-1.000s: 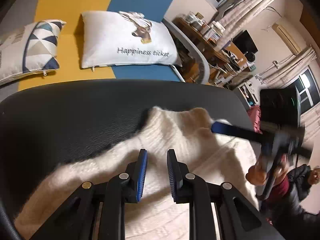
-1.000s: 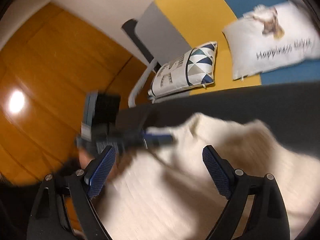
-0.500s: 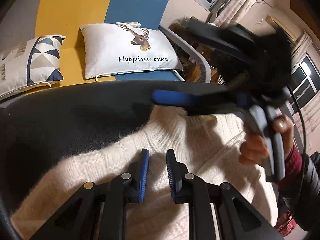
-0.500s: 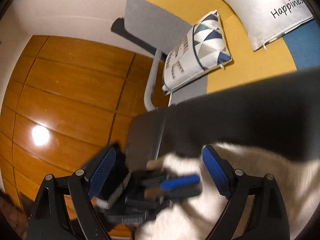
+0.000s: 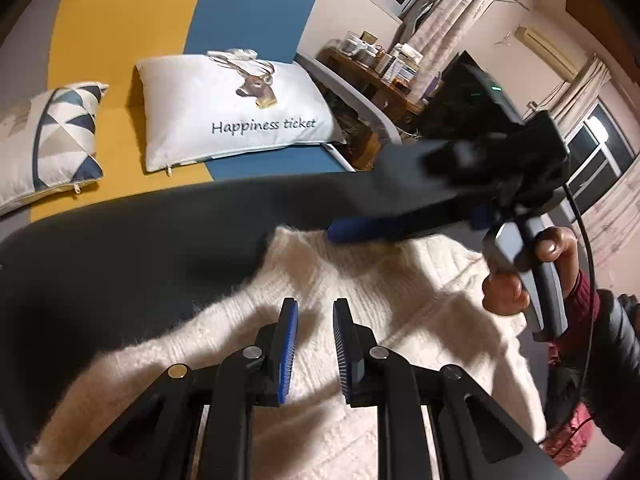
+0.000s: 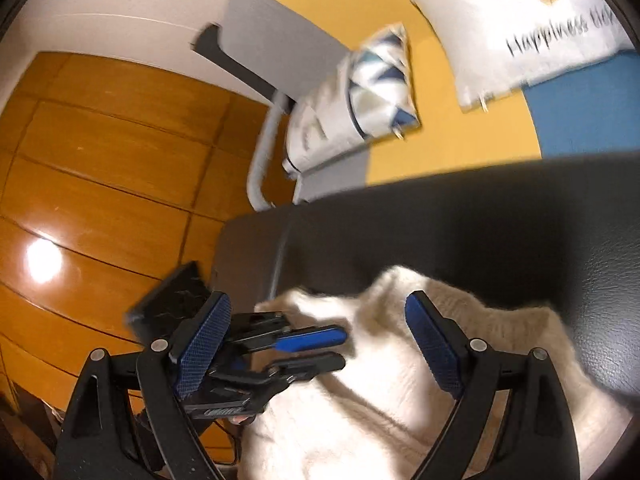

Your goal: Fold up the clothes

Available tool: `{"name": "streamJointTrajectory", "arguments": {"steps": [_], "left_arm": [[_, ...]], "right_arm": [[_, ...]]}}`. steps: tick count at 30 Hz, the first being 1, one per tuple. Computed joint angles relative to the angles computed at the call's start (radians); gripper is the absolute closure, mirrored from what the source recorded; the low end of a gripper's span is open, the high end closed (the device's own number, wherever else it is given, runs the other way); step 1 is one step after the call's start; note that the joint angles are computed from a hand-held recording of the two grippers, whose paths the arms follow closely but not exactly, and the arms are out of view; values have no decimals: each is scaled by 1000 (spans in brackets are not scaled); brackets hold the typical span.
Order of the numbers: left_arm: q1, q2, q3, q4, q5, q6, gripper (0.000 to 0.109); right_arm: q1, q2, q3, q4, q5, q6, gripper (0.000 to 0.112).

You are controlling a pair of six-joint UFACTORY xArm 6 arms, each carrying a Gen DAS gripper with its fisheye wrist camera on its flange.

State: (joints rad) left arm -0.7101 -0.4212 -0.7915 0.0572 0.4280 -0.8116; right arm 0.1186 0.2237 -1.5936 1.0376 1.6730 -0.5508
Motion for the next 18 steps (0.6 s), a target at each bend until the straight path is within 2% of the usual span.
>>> {"name": "streamJointTrajectory", "arguments": {"steps": [3, 5, 8, 9, 11, 13, 18], "left_arm": [[-4, -33, 34, -20, -18, -5, 91], [-2, -69, 65, 21, -18, -56, 91], [8, -103, 103, 51, -38, -114, 91], [10, -92, 86, 72, 0, -135, 91], [11, -62, 44, 95, 62, -149, 91], [9, -27, -6, 105, 111, -140, 91], [9, 60, -114, 126, 164, -90, 91]], "right_arm": [[57, 62, -61, -71, 49, 26, 21], [80, 69, -71, -77, 63, 2, 21], [78, 70, -55, 38, 85, -12, 21], [81, 71, -46, 69, 78, -14, 19], [94, 55, -11, 72, 9, -3, 12], [105, 32, 21, 39, -76, 24, 12], [88, -14, 1, -32, -83, 1, 12]]}}
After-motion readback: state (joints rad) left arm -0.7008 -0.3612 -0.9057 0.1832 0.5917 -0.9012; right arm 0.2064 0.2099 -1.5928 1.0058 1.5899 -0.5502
